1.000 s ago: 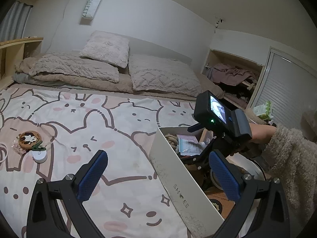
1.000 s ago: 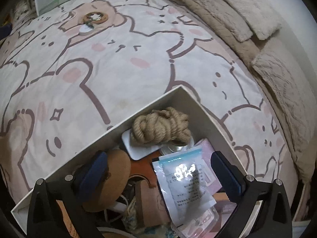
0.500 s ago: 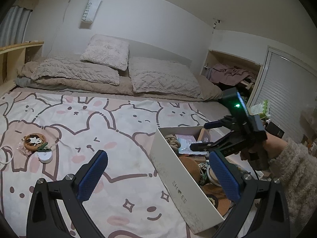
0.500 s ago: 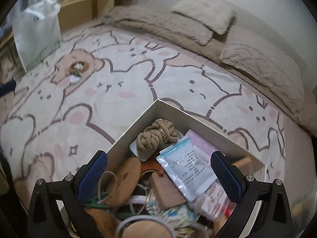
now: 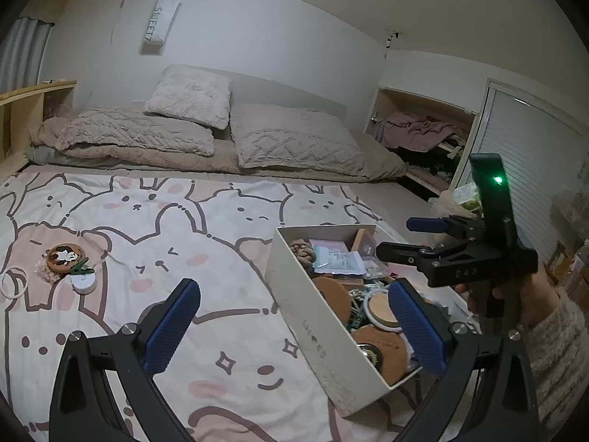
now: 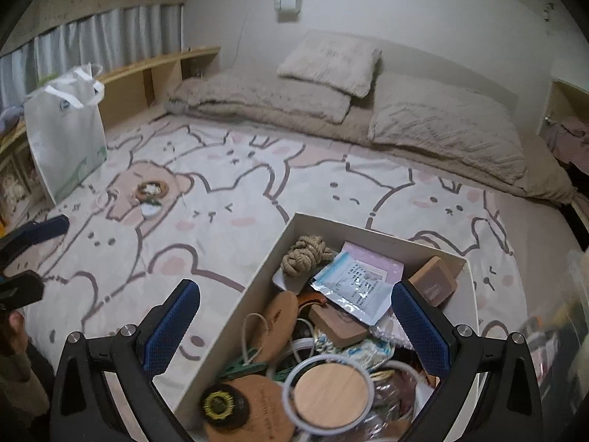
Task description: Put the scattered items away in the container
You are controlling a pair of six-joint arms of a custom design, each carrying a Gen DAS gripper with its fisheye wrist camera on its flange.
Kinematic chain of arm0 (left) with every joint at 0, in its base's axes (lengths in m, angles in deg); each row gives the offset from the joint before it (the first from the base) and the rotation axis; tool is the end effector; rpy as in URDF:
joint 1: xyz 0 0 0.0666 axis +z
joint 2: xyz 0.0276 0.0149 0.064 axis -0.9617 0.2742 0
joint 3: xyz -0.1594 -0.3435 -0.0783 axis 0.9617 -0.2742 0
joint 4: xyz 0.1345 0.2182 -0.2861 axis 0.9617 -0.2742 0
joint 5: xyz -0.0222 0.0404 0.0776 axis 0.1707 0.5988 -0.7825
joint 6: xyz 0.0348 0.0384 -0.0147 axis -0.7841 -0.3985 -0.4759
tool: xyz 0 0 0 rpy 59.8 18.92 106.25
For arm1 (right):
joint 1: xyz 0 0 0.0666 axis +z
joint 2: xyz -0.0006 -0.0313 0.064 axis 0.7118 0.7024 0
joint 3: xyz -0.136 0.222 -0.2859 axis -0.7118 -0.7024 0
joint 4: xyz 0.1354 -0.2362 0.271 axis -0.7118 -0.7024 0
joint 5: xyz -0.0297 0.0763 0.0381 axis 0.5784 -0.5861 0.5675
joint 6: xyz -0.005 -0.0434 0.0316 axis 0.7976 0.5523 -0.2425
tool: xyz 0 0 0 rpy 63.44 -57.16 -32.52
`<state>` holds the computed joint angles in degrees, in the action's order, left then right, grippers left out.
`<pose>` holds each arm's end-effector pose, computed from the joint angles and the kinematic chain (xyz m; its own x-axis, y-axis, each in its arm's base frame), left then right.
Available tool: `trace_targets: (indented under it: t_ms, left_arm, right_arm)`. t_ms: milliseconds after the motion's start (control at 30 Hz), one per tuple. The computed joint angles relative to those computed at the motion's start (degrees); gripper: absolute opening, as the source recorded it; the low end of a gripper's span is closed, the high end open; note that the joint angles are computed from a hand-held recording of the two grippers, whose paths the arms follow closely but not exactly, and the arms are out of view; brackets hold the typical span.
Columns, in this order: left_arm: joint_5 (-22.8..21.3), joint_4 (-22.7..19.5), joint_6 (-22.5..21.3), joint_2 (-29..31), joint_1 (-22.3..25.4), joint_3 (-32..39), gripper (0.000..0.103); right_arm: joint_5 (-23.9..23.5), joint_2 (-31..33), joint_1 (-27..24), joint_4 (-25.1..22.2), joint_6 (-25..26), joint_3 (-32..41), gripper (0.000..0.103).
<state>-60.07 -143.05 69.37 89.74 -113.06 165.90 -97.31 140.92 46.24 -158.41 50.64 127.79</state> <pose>0.2975 -0.2256 0.6242 -0.4949 -0.1704 -0.8521 0.1414 0.9517 -0.2725 0.4286 0.0208 0.6385 -0.5226 -0.4132 -0.7457 -0.5904 0.8064 -0.0330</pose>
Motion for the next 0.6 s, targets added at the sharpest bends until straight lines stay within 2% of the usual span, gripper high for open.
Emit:
trace_targets:
  t_ms: [233,600]
  left_arm:
    - [-4.42,-2.10,0.51,-0.25,-3.49,2.53,0.103]
    - [-12.26,-7.85,1.82,1.01,-10.93,7.32,0.103]
  right_arm:
    - [-3.84,-5.40,-1.71,0.27,-3.23,-3.45,0.103]
    - [-7.01,-13.96,-6.62,0.88,-4.72,-7.76,0.103]
